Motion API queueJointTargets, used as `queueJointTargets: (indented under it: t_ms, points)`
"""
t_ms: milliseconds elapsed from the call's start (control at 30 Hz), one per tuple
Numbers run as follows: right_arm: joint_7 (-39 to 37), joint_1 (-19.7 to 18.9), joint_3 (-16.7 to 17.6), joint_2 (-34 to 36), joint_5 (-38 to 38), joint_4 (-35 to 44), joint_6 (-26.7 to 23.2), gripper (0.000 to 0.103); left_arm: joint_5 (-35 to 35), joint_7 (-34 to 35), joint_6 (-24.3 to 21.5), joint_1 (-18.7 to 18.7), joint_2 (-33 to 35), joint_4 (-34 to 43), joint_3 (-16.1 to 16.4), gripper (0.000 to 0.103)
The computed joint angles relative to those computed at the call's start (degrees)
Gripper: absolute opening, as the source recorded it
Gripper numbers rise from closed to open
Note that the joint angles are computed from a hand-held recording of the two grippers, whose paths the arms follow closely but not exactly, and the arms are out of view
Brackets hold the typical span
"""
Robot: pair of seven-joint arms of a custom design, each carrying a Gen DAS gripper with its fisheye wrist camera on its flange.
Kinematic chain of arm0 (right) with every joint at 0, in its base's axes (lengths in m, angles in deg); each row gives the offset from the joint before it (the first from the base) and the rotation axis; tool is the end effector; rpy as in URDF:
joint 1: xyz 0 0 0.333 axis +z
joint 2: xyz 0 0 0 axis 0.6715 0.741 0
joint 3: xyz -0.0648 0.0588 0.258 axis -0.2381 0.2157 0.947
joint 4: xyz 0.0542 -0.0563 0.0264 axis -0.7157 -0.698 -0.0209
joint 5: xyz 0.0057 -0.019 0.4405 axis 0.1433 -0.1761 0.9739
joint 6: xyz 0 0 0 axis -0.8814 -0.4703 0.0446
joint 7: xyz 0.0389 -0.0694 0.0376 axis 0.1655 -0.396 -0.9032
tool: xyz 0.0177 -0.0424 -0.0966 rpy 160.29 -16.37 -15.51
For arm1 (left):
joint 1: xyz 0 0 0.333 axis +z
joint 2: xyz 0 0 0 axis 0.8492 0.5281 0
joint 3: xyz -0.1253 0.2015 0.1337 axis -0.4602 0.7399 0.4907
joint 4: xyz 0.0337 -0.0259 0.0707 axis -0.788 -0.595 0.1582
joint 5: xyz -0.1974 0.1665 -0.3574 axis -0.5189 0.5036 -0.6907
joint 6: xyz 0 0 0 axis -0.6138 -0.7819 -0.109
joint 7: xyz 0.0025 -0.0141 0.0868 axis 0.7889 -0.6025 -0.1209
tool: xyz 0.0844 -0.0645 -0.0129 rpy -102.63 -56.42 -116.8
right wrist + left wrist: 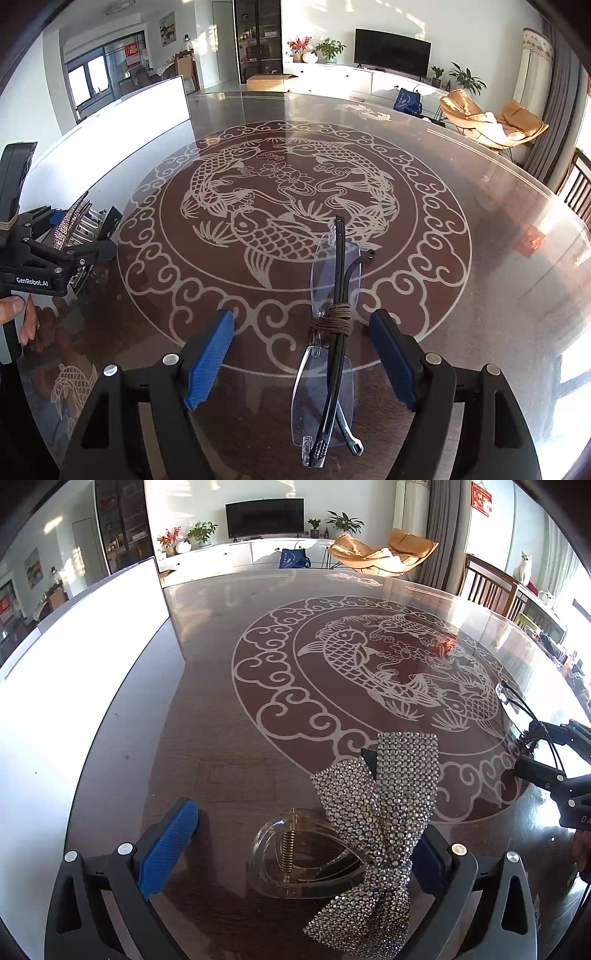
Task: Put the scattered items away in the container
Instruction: 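Hold the bow clip in the left gripper and glasses in the right above the table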
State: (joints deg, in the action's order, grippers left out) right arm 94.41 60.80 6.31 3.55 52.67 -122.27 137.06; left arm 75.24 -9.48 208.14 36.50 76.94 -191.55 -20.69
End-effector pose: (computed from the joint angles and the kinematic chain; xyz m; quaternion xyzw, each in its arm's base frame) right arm 0.4630 0.1287 0.3022 -0.7986 0.5098 -0.1724 0.2695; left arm 0.5260 -0.3634 0.2612 -0.6491 0.6970 -0.2201 0.2106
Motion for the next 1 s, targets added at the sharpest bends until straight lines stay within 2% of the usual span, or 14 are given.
queueJointTargets:
  t_ms: [600,767,933,967,1000]
  points:
    - [0.3,0.1,0.0,0.0,-0.2,0.0,0.0,0.078,0.1,-0.1,0.3,0.0,-0.2,-0.4,0.0,0.103]
    - [0.2,0.1,-0.1,-0.1,-0.1,-0.1,0.0,0.078,-0.9,2.6,2.2,0.5,-2.0,-2.8,-0.9,0.103]
    - [-1.7,1.9,-1.5,0.1,2.4,0.1,0.1,0.078,-1.4,2.9,2.0,0.4,-2.2,-2.8,-0.9,0.103]
    - [-2.3,2.3,-1.8,0.2,3.1,0.2,0.0,0.078,-1.1,2.8,2.4,0.5,-2.4,-3.1,-0.8,0.101]
    - [-2.7,2.4,-1.9,0.2,3.6,0.3,0.0,0.078,0.2,1.8,2.9,0.2,-2.5,-3.2,-0.4,0.086]
